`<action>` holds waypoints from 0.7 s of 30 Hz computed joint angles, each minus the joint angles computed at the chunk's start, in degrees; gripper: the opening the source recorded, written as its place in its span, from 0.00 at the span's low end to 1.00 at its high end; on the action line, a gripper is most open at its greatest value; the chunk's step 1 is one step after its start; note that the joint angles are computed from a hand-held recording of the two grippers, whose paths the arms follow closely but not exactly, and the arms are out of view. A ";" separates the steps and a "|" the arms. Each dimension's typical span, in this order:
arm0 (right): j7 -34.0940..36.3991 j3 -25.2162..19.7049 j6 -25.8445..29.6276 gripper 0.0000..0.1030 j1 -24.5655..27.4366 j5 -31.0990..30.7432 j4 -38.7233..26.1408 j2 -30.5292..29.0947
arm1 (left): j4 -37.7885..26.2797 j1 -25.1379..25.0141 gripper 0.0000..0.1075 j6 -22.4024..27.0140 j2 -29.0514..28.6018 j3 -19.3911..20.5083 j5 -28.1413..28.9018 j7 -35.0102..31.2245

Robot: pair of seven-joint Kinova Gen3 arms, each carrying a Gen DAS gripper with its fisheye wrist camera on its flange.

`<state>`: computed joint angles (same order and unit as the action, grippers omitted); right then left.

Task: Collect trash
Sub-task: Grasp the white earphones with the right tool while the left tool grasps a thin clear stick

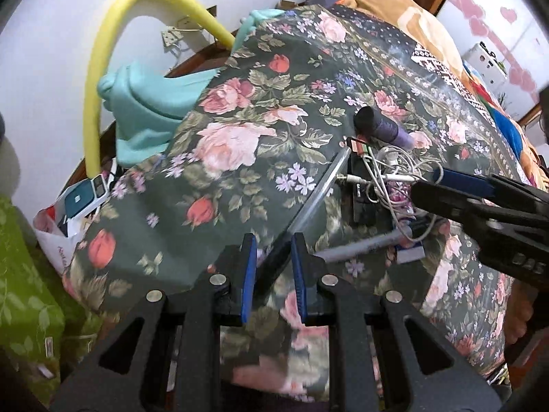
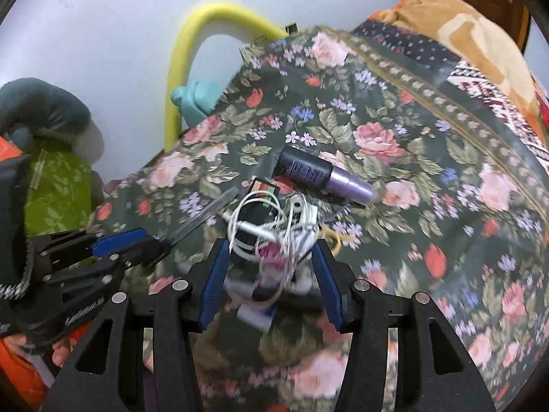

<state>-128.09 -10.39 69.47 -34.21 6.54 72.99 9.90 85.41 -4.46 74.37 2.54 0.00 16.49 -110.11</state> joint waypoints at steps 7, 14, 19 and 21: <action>0.17 0.86 -5.24 0.32 2.45 -4.07 3.30 0.74 | 2.48 -0.53 0.21 -1.65 0.17 -0.04 2.42 -2.56; 0.50 0.59 -6.84 0.11 3.53 -3.31 5.57 -2.92 | 3.06 0.07 0.19 -2.82 -0.16 0.12 1.18 -1.96; -1.04 0.08 -6.15 0.11 4.40 -1.42 5.82 -6.99 | 3.75 0.74 0.14 -3.43 -1.07 0.23 0.06 -0.69; -1.76 -0.41 -5.53 0.11 4.88 -0.73 5.99 -8.97 | 3.65 0.79 0.13 -2.77 -1.26 0.15 0.35 -0.38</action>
<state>-129.85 -10.80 63.93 -29.33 5.82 78.97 0.93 89.06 -3.67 71.60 1.28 0.15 16.84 -110.50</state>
